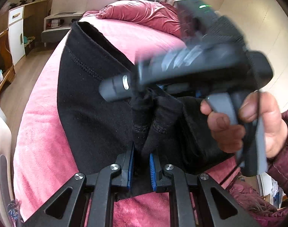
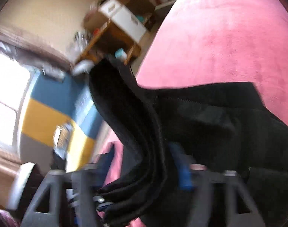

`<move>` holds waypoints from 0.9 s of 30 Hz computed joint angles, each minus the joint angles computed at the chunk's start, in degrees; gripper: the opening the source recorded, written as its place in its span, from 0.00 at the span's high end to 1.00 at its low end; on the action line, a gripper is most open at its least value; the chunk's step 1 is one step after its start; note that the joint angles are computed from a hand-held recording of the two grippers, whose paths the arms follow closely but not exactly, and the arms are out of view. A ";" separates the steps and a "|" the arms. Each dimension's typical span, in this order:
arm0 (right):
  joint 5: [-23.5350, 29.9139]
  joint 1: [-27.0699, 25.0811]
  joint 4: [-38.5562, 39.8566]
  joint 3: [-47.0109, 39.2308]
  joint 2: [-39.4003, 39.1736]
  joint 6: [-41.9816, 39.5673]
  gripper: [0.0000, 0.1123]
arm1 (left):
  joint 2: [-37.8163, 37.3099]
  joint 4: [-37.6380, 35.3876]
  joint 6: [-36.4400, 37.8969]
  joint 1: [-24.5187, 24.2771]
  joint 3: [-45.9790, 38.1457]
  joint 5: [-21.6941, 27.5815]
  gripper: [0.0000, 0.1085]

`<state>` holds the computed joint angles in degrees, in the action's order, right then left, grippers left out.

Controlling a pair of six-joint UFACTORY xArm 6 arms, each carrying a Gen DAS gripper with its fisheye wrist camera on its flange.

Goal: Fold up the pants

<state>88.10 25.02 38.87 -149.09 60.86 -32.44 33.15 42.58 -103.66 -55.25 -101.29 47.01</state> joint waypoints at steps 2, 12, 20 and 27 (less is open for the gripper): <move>-2.17 1.00 -2.10 4.16 -2.40 -3.19 0.86 | -2.37 0.03 -1.39 0.27 3.27 -2.10 0.84; -7.29 -2.51 6.90 22.40 -16.22 -11.11 0.88 | -20.53 25.00 -33.27 0.00 26.35 -11.98 0.73; -6.48 -8.20 16.32 32.93 -26.59 -14.91 0.88 | -19.79 20.17 -34.60 1.01 26.86 -11.21 0.73; -7.63 -13.15 20.77 40.48 -33.77 -16.76 0.88 | -11.47 17.59 -23.37 3.61 14.81 -16.62 0.72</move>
<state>80.48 11.87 59.63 -108.61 27.09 -49.20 21.68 60.17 -127.03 -51.64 -86.47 30.39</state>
